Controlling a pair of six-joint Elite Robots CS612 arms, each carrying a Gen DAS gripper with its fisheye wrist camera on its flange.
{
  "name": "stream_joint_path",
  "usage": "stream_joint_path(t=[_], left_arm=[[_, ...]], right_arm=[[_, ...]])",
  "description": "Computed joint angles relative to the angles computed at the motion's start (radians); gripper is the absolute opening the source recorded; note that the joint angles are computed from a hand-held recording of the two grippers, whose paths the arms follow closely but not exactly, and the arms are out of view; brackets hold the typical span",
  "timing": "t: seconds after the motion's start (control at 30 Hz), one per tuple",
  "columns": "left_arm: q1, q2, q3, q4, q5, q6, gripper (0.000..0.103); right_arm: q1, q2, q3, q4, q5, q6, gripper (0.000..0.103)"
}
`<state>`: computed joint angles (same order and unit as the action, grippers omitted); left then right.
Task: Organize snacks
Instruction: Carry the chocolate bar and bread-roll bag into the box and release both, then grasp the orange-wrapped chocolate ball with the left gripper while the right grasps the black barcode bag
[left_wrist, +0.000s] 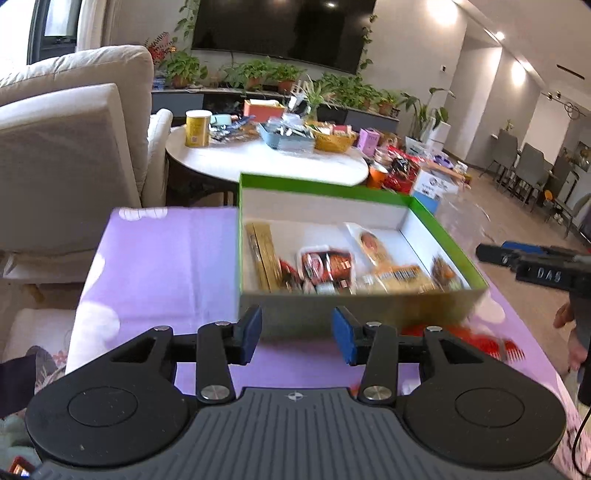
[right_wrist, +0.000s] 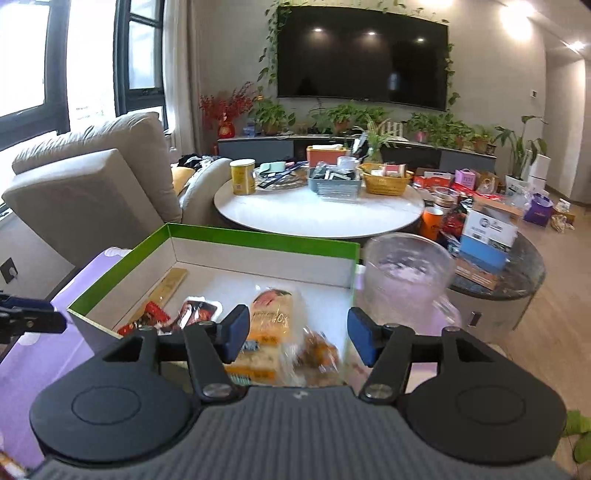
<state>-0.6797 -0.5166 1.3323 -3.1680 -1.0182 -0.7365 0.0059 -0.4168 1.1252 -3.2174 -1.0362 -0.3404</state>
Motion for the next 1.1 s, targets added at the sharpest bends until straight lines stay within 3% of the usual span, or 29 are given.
stream_joint_path(t=[0.23, 0.4, 0.73, 0.93, 1.1], left_arm=[[-0.016, -0.010, 0.044, 0.037, -0.097, -0.027, 0.040], [-0.023, 0.003, 0.024, 0.110, -0.098, -0.019, 0.040], [-0.025, 0.019, 0.003, 0.166, -0.074, -0.061, 0.040], [-0.040, 0.025, -0.007, 0.188, -0.025, -0.019, 0.041], [-0.047, 0.029, -0.015, 0.210, 0.005, 0.003, 0.041]], right_arm=[[-0.024, -0.043, 0.099, -0.058, -0.026, 0.052, 0.073], [-0.041, -0.071, 0.165, -0.078, -0.014, 0.049, 0.074], [-0.080, -0.137, 0.311, 0.065, 0.104, -0.152, 0.078], [-0.086, -0.157, 0.354, 0.143, 0.116, -0.258, 0.080], [-0.090, -0.156, 0.381, 0.126, 0.131, -0.315, 0.089]])
